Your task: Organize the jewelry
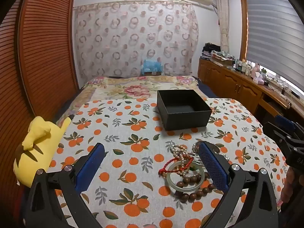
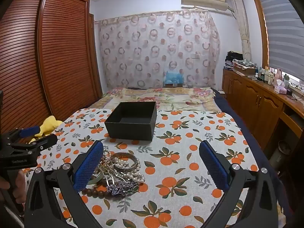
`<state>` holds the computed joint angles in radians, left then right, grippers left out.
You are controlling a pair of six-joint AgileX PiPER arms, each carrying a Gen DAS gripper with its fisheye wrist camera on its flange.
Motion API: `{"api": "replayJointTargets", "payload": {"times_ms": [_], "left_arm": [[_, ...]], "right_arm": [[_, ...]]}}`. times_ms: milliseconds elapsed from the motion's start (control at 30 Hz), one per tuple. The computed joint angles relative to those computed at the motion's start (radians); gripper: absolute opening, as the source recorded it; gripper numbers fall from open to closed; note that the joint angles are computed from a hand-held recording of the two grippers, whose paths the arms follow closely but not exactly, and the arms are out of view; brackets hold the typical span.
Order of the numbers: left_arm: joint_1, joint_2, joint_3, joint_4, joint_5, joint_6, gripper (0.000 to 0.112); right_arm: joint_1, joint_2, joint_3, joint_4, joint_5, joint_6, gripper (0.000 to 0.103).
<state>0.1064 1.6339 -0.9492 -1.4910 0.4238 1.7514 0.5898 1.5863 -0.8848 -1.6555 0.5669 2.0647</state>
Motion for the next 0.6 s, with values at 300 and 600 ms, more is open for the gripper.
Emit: {"api": "replayJointTargets", "payload": {"times_ms": [300, 600], "left_arm": [[0.000, 0.000, 0.000, -0.003, 0.000, 0.003, 0.096], [0.000, 0.003, -0.001, -0.011, -0.001, 0.012, 0.096]], "right_arm": [[-0.003, -0.005, 0.003, 0.003, -0.006, 0.002, 0.101], [-0.002, -0.008, 0.005, 0.002, -0.005, 0.005, 0.101]]}}
